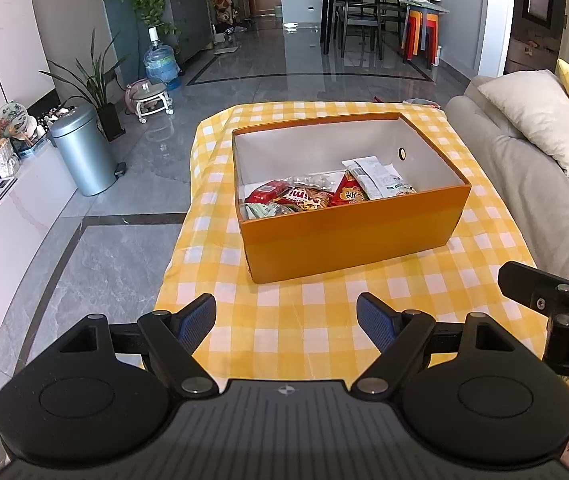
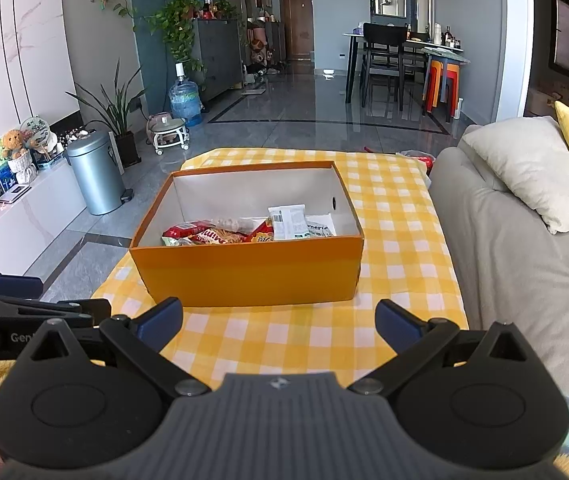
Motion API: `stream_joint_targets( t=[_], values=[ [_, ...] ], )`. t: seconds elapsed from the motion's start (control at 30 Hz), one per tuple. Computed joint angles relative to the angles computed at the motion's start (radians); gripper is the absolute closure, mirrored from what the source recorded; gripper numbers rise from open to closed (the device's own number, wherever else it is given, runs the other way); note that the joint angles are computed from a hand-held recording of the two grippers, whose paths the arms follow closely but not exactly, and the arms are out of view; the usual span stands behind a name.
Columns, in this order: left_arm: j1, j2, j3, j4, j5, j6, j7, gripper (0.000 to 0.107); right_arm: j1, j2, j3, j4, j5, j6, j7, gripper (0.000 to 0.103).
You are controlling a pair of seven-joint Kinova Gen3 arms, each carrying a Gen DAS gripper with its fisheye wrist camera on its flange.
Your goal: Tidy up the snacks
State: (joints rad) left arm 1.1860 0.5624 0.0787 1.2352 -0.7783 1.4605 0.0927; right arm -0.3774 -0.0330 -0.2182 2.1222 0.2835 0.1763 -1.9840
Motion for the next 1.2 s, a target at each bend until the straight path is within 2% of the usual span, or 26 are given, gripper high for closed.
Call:
stream_joint_targets(
  t=[0.37,0.6,1.2],
  values=[
    [0.002,0.003,-0.001,-0.006,-0.001,0.005,0.001,0.014,0.001,0.0,-0.004,0.001,0.022,-0.001,-0.022,0.004],
    [0.006,0.002,-0.001,-0.009,-0.005,0.01,0.004,0.014,-0.004,-0.006,0.012,0.001,-0.032,-0.005,0.049,0.004],
    [0.02,0.003,0.0,-0.012,-0.022,0.027,0.027,0.014,0.008,-0.016,0.008,0.002,-0.086,-0.006,0.117,0.004]
  ],
)
